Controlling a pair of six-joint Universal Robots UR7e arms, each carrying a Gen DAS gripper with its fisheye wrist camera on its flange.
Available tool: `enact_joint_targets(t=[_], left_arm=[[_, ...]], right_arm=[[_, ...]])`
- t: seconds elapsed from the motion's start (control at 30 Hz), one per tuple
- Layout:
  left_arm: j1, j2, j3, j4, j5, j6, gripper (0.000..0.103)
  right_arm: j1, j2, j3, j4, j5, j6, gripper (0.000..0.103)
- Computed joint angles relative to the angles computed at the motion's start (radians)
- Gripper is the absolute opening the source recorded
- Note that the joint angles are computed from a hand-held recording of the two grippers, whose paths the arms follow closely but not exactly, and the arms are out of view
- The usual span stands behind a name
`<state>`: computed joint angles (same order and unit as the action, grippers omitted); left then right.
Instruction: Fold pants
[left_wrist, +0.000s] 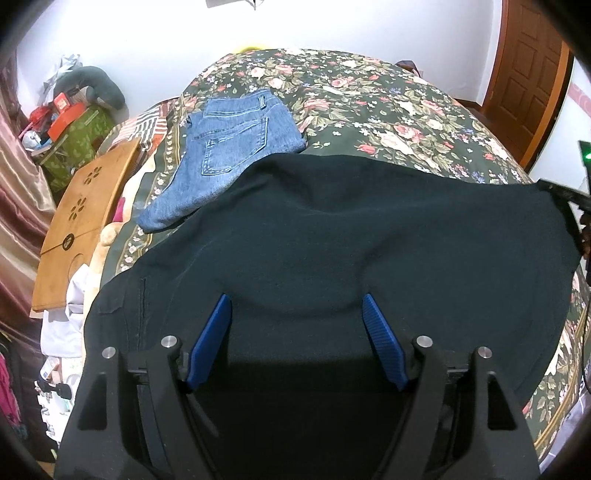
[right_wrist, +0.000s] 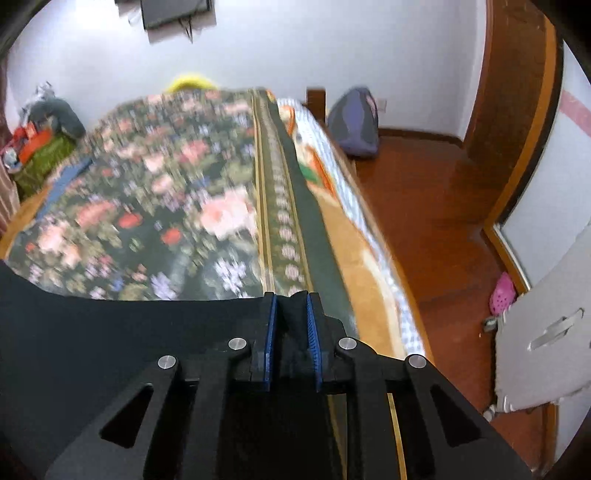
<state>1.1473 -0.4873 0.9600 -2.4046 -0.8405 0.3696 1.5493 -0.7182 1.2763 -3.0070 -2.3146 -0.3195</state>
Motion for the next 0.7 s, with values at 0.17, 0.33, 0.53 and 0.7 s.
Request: enact_joint_targets(t=[0.17,0.33,0.53,0.7], left_arm=[[-0.006,0.001,-0.007,0.015,0.011,0.026,0.074],[-0.028,0.003,-0.040,0.027,-0.030,0.057,0.074],[-0.060,0.057,-0.122,0.123,-0.125,0.044,0.074],[-0.074,0.121,-0.162,0.262,-0.131,0.005,0.074]], right_arm=[[0.011,0.010,-0.015,-0.003,-0.122,-0.026,0.016],[0.032,-0.089,0.084,0.003,-0.099,-0.009,0.020],[0.058,-0.184,0.236,0.070,0.130,0.104,0.034],[0.072,-0.117,0.243,0.121,0.110,0.095,0.038]])
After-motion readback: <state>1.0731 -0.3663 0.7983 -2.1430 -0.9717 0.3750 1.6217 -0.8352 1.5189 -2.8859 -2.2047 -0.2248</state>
